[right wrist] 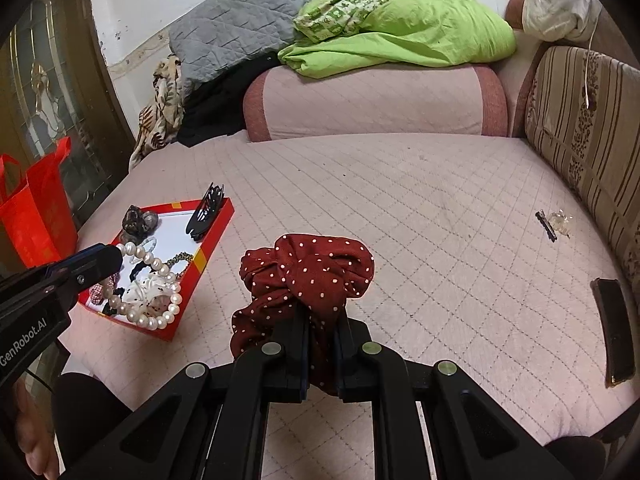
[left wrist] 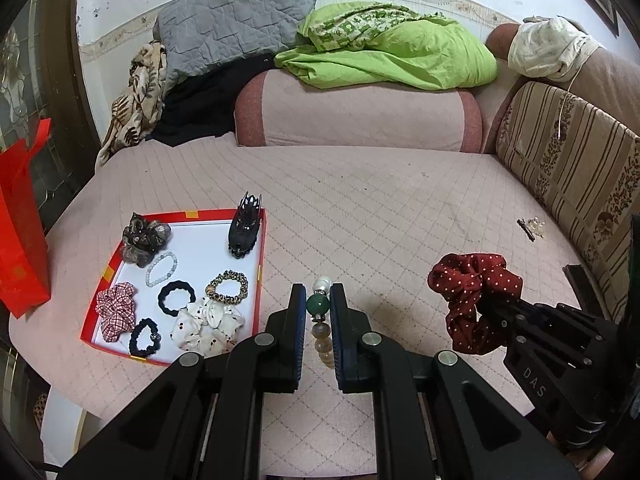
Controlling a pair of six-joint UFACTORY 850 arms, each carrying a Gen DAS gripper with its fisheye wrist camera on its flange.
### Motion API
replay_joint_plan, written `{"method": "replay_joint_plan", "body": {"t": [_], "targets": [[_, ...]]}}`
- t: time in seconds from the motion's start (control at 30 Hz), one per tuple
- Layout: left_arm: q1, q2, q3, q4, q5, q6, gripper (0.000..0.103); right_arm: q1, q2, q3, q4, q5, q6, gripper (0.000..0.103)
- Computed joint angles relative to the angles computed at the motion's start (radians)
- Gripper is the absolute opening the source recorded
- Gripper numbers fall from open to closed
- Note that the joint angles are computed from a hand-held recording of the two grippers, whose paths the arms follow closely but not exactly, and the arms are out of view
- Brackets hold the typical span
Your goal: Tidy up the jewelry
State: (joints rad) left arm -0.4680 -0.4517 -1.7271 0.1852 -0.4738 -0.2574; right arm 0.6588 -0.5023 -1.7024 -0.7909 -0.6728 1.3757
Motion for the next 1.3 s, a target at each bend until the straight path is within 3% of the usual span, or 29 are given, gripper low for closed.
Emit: {"method": "replay_joint_plan", "body": {"t": [1.3], "targets": [[0.011, -0.058, -0.055, -0.055, -0.072, 0.055, 0.011, -0.001, -0.041, -0.034, 0.055, -0.003, -0.048, 0.011]]}}
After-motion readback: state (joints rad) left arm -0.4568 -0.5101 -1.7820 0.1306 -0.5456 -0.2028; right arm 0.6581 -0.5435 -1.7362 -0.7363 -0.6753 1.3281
